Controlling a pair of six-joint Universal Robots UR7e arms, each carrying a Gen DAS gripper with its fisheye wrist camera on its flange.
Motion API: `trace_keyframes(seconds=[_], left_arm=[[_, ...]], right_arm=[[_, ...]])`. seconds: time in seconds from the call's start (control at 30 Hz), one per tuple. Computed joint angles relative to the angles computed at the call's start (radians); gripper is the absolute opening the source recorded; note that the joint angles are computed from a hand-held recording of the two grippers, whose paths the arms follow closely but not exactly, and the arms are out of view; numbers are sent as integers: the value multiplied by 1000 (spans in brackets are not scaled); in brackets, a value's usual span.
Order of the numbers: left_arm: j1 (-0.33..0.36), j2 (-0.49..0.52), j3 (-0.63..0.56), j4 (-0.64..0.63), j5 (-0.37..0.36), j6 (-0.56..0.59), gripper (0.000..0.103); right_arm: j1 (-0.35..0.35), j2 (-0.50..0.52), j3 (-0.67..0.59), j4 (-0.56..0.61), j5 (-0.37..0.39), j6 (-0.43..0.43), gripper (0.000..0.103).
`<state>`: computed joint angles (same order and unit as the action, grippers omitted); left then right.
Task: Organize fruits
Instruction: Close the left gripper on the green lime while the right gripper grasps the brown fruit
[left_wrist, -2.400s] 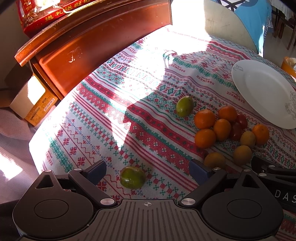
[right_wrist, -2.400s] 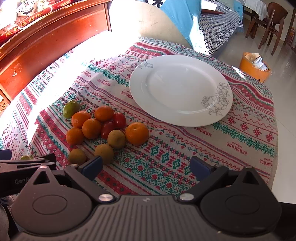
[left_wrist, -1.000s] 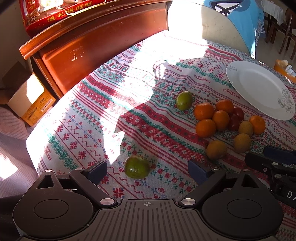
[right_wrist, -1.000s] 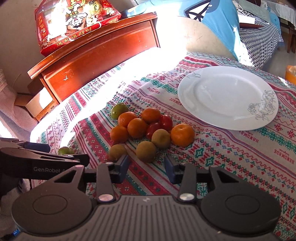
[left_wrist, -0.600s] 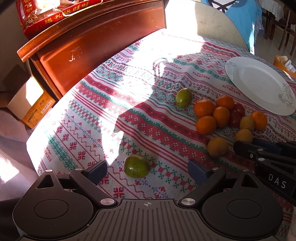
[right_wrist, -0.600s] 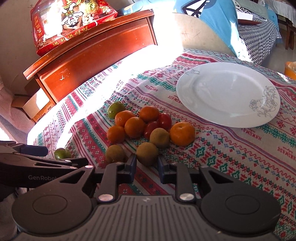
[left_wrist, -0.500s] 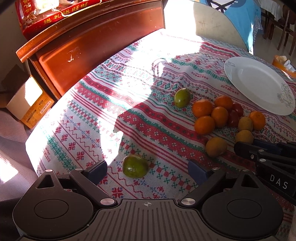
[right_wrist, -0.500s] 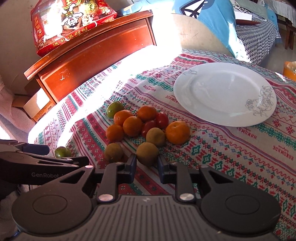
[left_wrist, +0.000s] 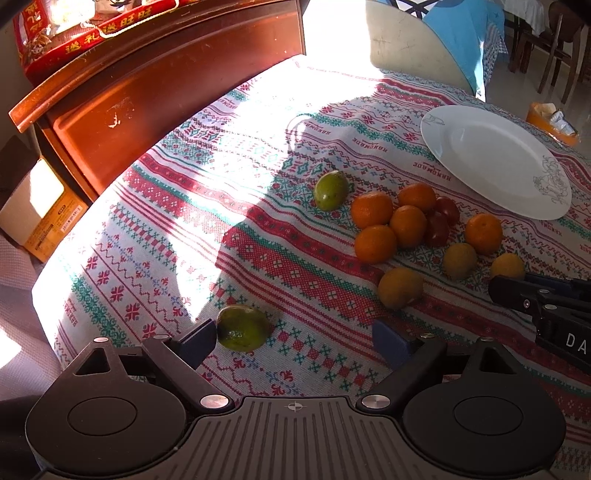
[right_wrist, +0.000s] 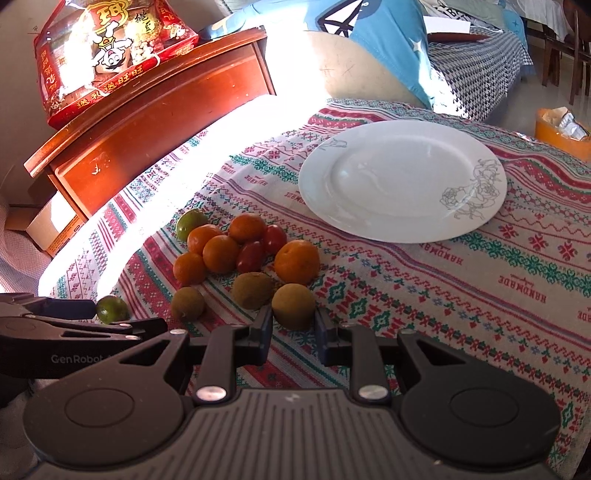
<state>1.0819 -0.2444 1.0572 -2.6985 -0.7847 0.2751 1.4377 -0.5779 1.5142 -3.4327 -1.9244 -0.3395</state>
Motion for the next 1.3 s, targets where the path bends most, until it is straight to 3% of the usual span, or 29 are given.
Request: trace_keyframes(seconds=[0.13, 0.37, 0.8, 1.03, 1.3], left_arm=[[1, -7, 16, -28, -42, 17, 87], [20, -33, 38, -21, -136, -8, 70], [35, -58, 93, -127, -256, 87, 66], [27, -33, 91, -204, -288, 173, 64], [29, -63, 135, -237, -291, 198, 61]], right_arm=[[-2, -4, 5, -1, 0, 10, 24], [-6, -9, 9, 4, 10, 24, 24], [-9, -11, 6, 11, 16, 47, 24], [-11, -14, 13, 5, 17, 54, 24], [-10, -10, 5, 16, 11, 56, 24]])
